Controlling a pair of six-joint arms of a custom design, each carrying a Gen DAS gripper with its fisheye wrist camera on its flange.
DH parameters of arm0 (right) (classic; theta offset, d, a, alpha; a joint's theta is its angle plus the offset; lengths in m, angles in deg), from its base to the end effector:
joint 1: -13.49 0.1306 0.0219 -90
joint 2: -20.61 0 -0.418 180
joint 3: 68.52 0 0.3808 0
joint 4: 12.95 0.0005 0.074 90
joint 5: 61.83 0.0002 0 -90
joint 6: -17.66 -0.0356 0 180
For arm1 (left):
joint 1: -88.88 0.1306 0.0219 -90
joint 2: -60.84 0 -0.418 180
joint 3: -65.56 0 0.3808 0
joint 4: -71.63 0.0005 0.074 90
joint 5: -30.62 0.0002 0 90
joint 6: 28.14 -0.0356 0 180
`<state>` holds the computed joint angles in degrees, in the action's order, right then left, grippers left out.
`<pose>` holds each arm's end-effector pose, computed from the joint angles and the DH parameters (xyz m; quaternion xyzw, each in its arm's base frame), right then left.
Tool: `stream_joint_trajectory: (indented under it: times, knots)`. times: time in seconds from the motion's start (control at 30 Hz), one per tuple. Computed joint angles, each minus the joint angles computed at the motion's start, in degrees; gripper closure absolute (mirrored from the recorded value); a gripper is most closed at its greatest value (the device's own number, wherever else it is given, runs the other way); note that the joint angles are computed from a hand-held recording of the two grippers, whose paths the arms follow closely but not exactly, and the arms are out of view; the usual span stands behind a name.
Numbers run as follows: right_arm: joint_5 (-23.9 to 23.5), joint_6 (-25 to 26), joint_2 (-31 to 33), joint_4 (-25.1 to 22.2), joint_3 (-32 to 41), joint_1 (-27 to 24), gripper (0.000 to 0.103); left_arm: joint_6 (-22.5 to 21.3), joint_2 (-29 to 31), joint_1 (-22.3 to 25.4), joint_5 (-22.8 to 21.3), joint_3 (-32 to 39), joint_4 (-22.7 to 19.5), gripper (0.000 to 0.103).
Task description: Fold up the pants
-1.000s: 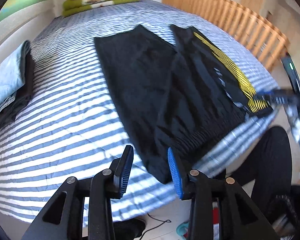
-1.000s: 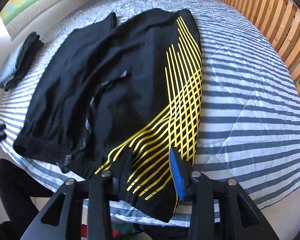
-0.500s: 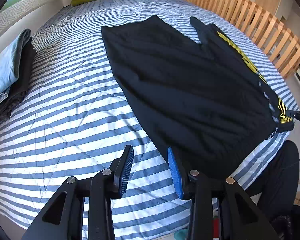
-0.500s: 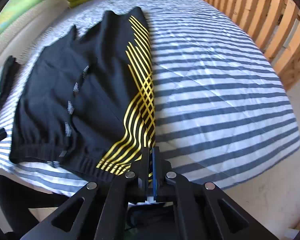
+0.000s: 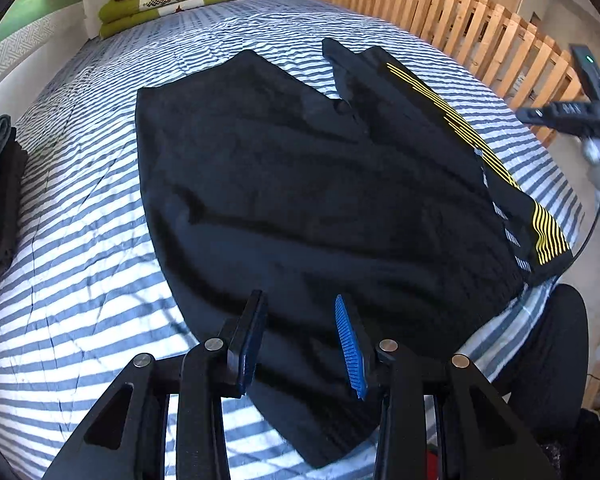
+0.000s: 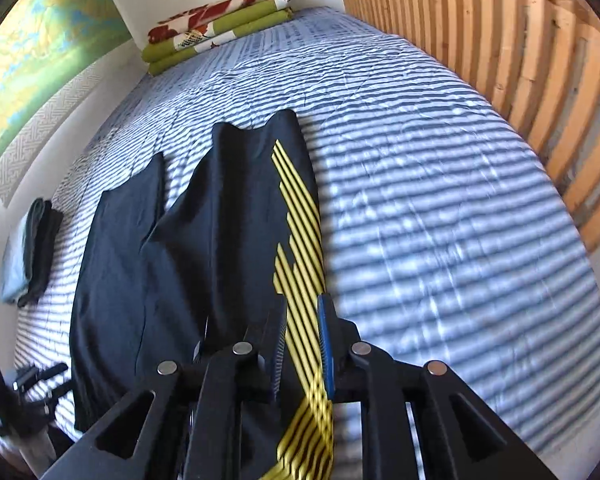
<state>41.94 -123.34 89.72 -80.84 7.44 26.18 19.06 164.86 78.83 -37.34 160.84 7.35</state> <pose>0.2979 0.0579 0.4714 0.3437 0.8982 0.0324 0.2721 0.5200 -0.1062 0.3759 0.4573 0.8568 -0.1405 0.1923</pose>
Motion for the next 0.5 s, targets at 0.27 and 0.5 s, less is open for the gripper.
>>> stream_joint_trajectory:
  times: [0.27,0.5]
  knots:
    - [-7.1,10.8,12.3,9.2,5.8,-14.7,0.065,4.9,5.4,-0.7,-1.4,6.5,-0.1,0.065]
    - [-12.3,11.8,22.3,13.4,9.6,-19.8,0.065,6.9,10.6,-0.5,-2.5,11.1,-1.1,0.065]
